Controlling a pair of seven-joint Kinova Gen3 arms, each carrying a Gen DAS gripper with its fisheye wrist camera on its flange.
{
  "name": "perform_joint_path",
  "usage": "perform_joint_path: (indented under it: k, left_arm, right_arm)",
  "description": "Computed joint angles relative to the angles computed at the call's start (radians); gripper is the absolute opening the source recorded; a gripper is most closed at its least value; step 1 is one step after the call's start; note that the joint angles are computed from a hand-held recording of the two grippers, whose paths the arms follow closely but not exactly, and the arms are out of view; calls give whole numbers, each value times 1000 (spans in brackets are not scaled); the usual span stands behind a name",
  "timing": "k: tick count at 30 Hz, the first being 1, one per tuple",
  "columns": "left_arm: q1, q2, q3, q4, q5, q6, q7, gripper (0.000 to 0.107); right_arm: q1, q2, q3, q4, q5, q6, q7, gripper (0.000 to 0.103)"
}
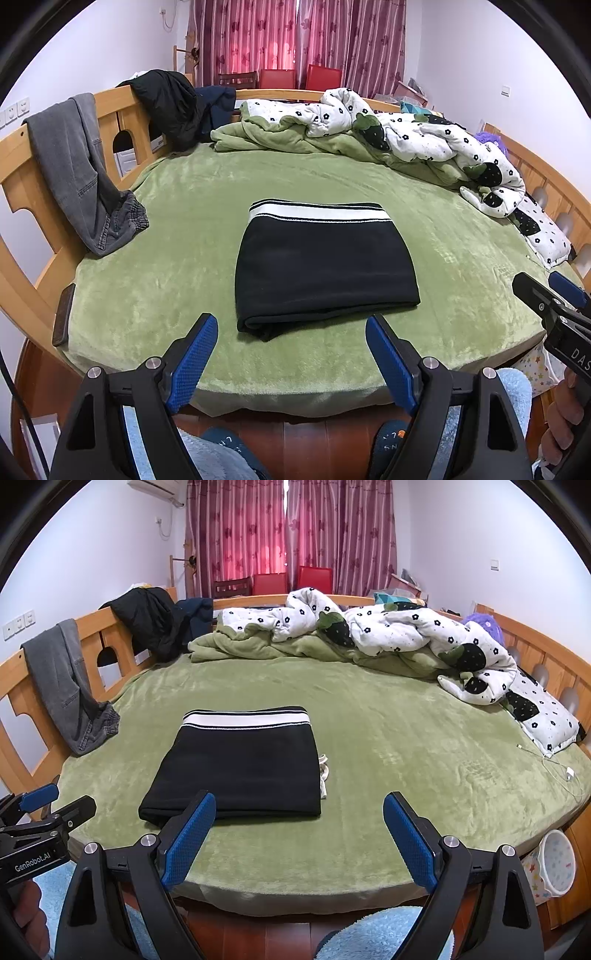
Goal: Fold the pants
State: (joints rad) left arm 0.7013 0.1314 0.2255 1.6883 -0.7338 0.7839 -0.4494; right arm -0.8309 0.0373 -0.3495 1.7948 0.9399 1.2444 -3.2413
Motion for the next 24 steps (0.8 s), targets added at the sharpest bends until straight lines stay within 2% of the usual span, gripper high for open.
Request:
perform_joint_path:
  k: [24]
  left_arm:
    - [7, -1, 2, 1, -13, 11, 17, 81]
  right_arm:
    - [5, 1, -6, -10, 1, 10, 8, 91]
